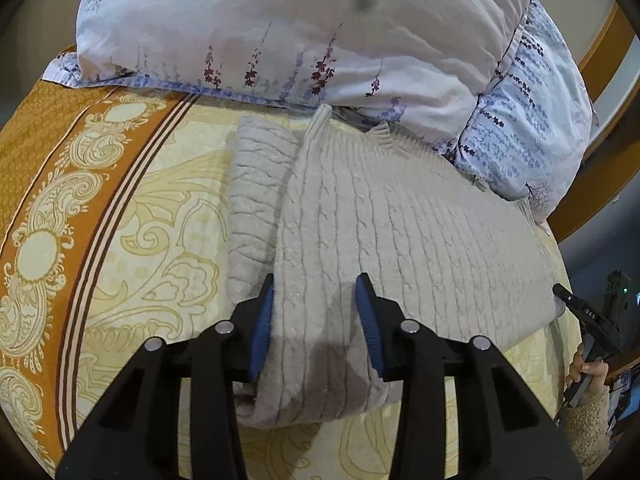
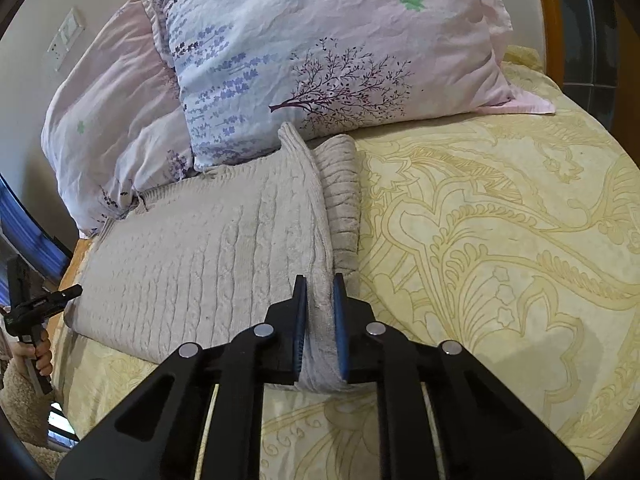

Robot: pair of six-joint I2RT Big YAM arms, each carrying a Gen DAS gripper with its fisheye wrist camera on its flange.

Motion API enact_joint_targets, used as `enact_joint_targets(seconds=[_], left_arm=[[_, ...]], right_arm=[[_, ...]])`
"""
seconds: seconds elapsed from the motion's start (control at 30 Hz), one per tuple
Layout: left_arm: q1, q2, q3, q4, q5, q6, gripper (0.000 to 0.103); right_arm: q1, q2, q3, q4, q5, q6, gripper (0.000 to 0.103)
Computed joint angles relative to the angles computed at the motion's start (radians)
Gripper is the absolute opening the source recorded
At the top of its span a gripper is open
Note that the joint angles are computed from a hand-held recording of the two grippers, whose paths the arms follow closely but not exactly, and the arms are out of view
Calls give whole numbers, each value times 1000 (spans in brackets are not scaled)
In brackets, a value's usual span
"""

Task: Fold small clothes

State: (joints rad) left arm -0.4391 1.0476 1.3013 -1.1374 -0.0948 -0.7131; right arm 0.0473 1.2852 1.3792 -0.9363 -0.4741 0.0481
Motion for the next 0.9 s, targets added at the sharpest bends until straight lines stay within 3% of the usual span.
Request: enact_joint_targets(seconds=[0.2, 0.3, 0.37, 0.63, 0.9], left_arm=[[-1, -2, -3, -2, 3, -8, 36], [1, -3, -8, 4, 16, -6, 15], [6, -12, -15, 12, 25, -13, 9], [23, -47, -35, 16, 63, 3, 7], [21, -51, -46, 18, 49, 9, 11]], right_arm=[[9, 5, 5, -7, 12, -7, 19], [11, -1, 0, -4, 15, -22, 9], [0, -8, -3, -6, -14, -5, 8], [-14, -44, -30, -16, -25, 17, 8], [4, -30, -33, -31, 55, 23, 8]])
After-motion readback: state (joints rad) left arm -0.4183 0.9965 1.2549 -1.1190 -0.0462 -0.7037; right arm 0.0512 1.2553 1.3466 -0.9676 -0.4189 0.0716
